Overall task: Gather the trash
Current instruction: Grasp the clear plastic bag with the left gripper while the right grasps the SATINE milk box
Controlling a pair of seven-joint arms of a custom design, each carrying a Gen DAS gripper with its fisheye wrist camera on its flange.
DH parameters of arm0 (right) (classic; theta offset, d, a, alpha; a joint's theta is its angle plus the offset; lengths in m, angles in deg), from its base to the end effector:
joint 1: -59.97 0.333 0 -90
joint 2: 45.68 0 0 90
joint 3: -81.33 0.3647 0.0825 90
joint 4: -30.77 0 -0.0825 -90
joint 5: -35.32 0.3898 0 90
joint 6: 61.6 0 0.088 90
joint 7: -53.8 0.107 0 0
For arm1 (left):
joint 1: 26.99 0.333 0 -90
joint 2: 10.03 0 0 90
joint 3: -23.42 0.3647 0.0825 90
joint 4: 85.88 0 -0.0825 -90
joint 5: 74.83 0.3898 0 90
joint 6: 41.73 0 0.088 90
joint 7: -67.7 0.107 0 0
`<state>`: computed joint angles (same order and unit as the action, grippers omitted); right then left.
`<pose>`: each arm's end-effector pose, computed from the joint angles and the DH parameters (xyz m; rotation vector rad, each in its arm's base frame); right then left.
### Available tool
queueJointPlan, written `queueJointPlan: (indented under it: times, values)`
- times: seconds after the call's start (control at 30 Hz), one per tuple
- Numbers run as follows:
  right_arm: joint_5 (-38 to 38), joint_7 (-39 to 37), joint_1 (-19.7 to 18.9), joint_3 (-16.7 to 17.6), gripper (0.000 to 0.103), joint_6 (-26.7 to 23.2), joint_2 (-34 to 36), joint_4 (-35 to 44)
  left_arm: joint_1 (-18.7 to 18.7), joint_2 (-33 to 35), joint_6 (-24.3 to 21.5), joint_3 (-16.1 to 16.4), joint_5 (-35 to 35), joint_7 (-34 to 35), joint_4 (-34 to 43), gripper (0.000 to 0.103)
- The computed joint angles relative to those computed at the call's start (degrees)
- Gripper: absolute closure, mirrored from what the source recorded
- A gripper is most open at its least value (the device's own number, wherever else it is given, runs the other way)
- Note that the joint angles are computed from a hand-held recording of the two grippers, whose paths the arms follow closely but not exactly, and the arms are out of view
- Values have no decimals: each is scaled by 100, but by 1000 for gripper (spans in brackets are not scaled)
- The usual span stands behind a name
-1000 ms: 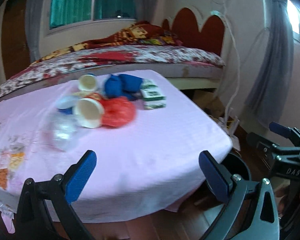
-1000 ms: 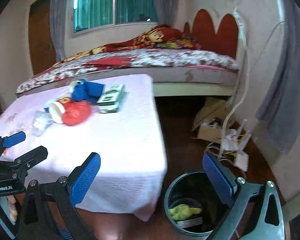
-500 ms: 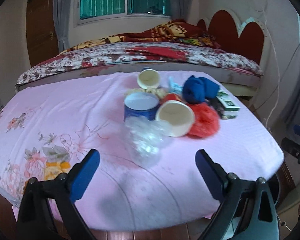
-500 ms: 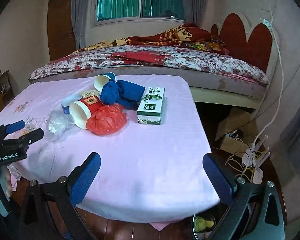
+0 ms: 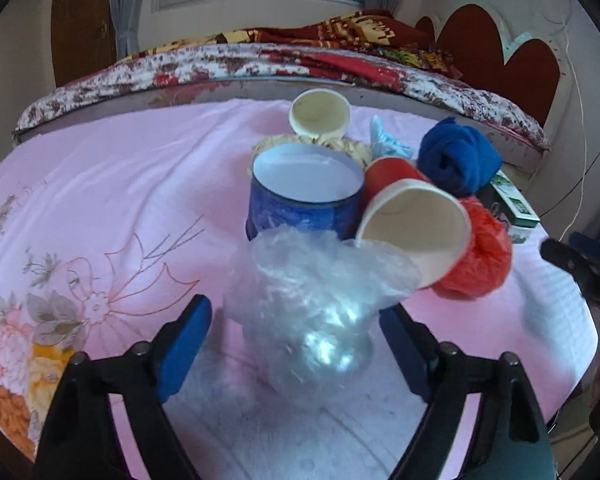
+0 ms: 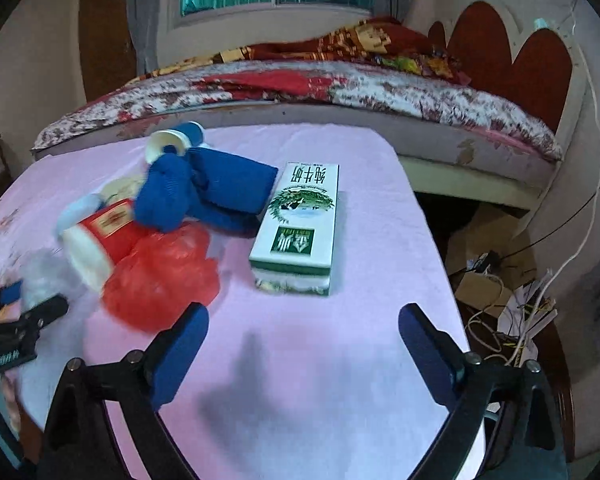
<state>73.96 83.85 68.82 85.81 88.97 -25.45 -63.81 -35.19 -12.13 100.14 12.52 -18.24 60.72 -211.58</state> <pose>0.7093 0.1439 0.5181 -2.2119 0.9299 -0.4502 0.5241 -0.1852 0.4779 -2.1897 1.0880 -0.5651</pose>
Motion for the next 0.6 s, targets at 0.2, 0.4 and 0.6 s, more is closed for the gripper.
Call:
queueJointPlan:
  times: [0.2, 0.4, 0.6]
  values:
    - [-844, 1132, 327, -225, 16, -495, 741, 1045, 33, 19, 134, 28, -142, 160, -26, 26]
    - [-1187, 1533, 357, -190, 46, -824, 1072, 1525, 74, -92, 239, 53, -88, 142, -136, 57]
    - [-865, 992, 118, -14, 47, -570, 665, 935, 123, -264, 273, 0, 43, -25, -234, 59]
